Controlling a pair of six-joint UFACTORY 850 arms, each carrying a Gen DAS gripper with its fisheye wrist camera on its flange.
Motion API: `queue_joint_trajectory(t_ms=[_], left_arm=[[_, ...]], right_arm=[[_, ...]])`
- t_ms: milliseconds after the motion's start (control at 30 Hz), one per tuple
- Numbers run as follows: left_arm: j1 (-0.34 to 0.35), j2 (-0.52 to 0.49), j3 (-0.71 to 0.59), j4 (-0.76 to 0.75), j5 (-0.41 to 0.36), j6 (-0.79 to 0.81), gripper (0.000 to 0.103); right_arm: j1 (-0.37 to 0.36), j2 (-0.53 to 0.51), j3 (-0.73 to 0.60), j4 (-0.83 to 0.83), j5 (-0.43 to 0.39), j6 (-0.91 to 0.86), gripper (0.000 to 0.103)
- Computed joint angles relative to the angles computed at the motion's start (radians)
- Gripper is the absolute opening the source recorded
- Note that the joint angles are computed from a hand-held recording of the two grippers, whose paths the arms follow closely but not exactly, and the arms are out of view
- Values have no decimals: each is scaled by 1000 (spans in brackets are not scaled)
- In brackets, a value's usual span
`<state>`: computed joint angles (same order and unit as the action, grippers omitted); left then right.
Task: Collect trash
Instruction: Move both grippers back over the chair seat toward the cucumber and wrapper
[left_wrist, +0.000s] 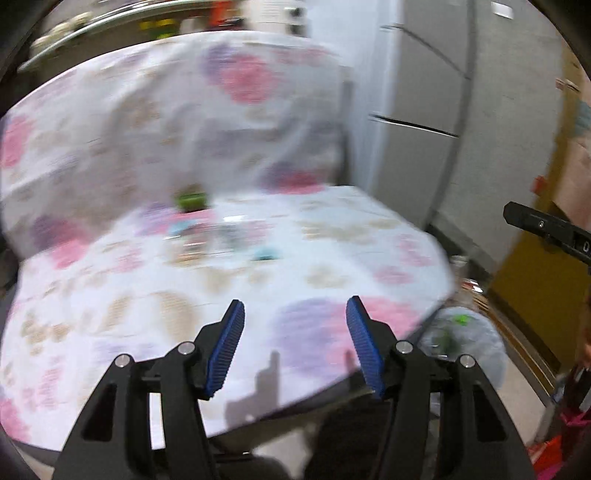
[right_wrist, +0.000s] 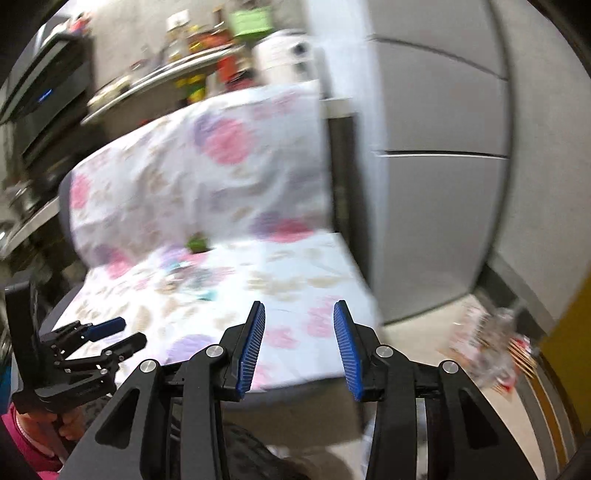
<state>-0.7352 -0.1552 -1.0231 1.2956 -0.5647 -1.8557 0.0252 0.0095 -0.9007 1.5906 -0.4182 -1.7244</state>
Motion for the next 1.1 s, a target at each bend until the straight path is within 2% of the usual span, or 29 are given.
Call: queue_joint_trajectory(t_ms=[100,200,300,400,533,600,700,900,1000,1100], left_arm=[[39,54,58,-36,-64,-2,56],[83,91,96,-61,-87,-5,56],[134,111,123,-62,-86,-18,56],[182,99,124,-57,-52,-25,56],[236,47,96,-62,28,-3,56],[251,24,82,-61,58,-2,56],[267,0,65,-54,80,-3,56],[297,-24,42,-55,86,6,56],[303,-25,44,-58,85,6,56],[304,-18,54,-59,84,-2,56]], right_arm=[[80,-76,-78,-76,-13,75,41],[141,-155,-155,-145,-15,134,41],[198,-248,-252,-230,0,206,41],[252,-367,-381,-354,39,313,41],[282,-510,-543,-571,39,543,39],[289,-592,-650,-694,-4,680,31],[300,-684,-775,-838,-31,834,22],[320,-838,-991,-1063,-86,1079,20],[320,-857,-1005,-1116,-115,1128,20],[320,-817,-937,-1079,-116,1071,20]])
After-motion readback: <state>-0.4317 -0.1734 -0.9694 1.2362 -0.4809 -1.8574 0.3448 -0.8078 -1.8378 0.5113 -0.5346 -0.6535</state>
